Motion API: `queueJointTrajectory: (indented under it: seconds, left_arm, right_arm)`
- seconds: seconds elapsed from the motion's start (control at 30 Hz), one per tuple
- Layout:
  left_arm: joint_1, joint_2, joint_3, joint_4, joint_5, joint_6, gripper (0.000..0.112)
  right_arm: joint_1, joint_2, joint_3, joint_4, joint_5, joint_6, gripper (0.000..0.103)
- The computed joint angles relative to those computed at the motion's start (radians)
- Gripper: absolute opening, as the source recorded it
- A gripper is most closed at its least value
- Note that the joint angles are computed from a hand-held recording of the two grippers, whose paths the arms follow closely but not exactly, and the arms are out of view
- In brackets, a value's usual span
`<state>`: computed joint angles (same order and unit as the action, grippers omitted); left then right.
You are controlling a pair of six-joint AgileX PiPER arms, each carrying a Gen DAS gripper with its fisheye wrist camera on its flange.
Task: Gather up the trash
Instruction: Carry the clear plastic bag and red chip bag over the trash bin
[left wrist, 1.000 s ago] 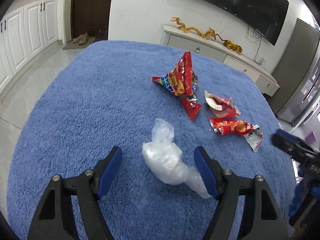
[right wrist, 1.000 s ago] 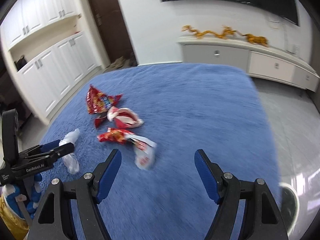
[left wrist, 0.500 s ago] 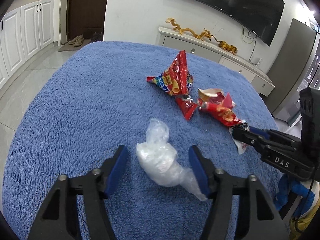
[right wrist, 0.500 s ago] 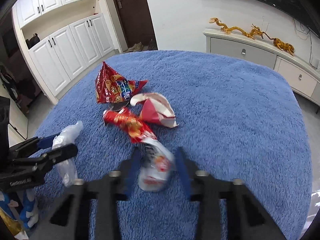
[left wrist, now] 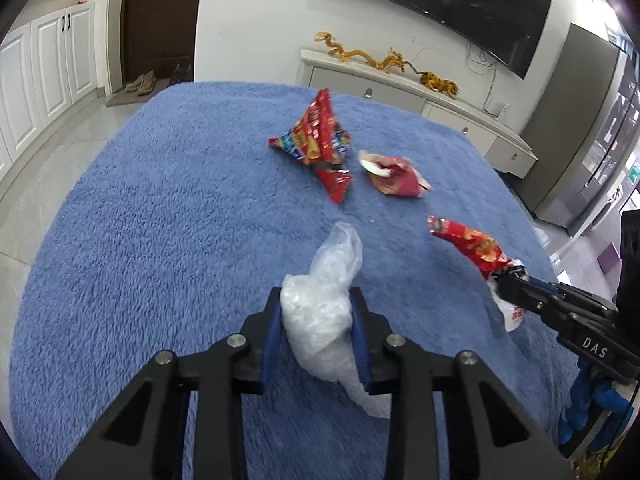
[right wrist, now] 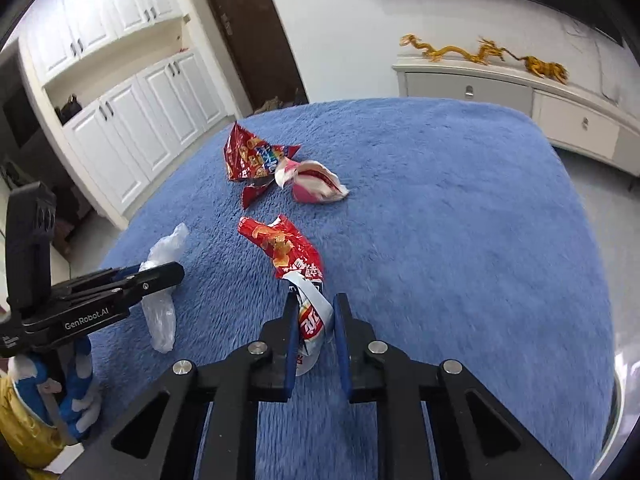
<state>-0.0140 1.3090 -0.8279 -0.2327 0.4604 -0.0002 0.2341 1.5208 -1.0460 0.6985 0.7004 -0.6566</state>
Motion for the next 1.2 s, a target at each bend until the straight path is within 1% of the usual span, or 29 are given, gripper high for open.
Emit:
queueJointTrajectory:
  seconds: [0.13, 0.27, 0.37, 0.43, 0.57, 0.6, 0.67, 0.7, 0.77, 0.8, 0.87, 0.93, 1.0, 1.07, 1.2]
  left_arm:
    - [-0.048, -0.066, -0.001, 0.075, 0.033, -0.076, 0.029]
    - [-0.133, -0.107, -0.021, 0.176, 0.065, -0.188, 0.029]
    - [-0.214, -0.112, -0.055, 0.253, 0.091, -0.275, 0.029]
    - [-0.281, -0.091, -0.102, 0.318, 0.112, -0.347, 0.029]
    - [-0.410, -0.023, -0.204, 0.415, 0.150, -0.442, 0.029]
    - [-0.455, 0.011, -0.247, 0.441, 0.164, -0.465, 0.029]
    - [-0.523, 0.062, -0.310, 0.477, 0.188, -0.498, 0.029]
    - [-0.562, 0.109, -0.367, 0.477, 0.201, -0.497, 0.029]
    - [-0.609, 0.186, -0.455, 0.473, 0.220, -0.488, 0.029]
    - [-0.641, 0.244, -0.522, 0.467, 0.234, -0.477, 0.029]
    - [-0.687, 0.333, -0.625, 0.458, 0.258, -0.465, 0.029]
    - [-0.729, 0.445, -0.761, 0.426, 0.295, -0.426, 0.029]
    - [-0.762, 0.562, -0.913, 0.392, 0.344, -0.381, 0.029]
    - [-0.793, 0.652, -1.038, 0.380, 0.389, -0.356, 0.029]
    - [-0.821, 0.905, -1.412, 0.309, 0.540, -0.284, 0.030]
  right_arm:
    - [-0.079, -0.099, 0.058, 0.027, 0.025, -0.022, 0.015]
    - [-0.204, -0.204, 0.098, 0.067, 0.080, -0.063, 0.015]
    - [-0.345, -0.294, 0.133, 0.097, 0.141, -0.117, 0.015]
    - [-0.468, -0.344, 0.143, 0.115, 0.195, -0.168, 0.015]
    - [-0.737, -0.377, 0.146, 0.173, 0.318, -0.285, 0.015]
    - [-0.817, -0.372, 0.146, 0.185, 0.344, -0.322, 0.015]
    - [-0.933, -0.344, 0.141, 0.205, 0.378, -0.371, 0.015]
    - [-0.985, -0.324, 0.140, 0.215, 0.386, -0.396, 0.015]
    - [-1.063, -0.275, 0.139, 0.224, 0.380, -0.434, 0.015]
    - [-1.099, -0.242, 0.138, 0.229, 0.375, -0.453, 0.015]
    - [-1.143, -0.194, 0.140, 0.233, 0.364, -0.478, 0.015]
    - [-1.170, -0.139, 0.144, 0.232, 0.333, -0.500, 0.015]
    - [-1.192, -0.078, 0.141, 0.230, 0.301, -0.511, 0.015]
    - [-1.207, -0.023, 0.130, 0.224, 0.276, -0.513, 0.015]
    - [-1.233, 0.093, 0.092, 0.202, 0.223, -0.499, 0.015]
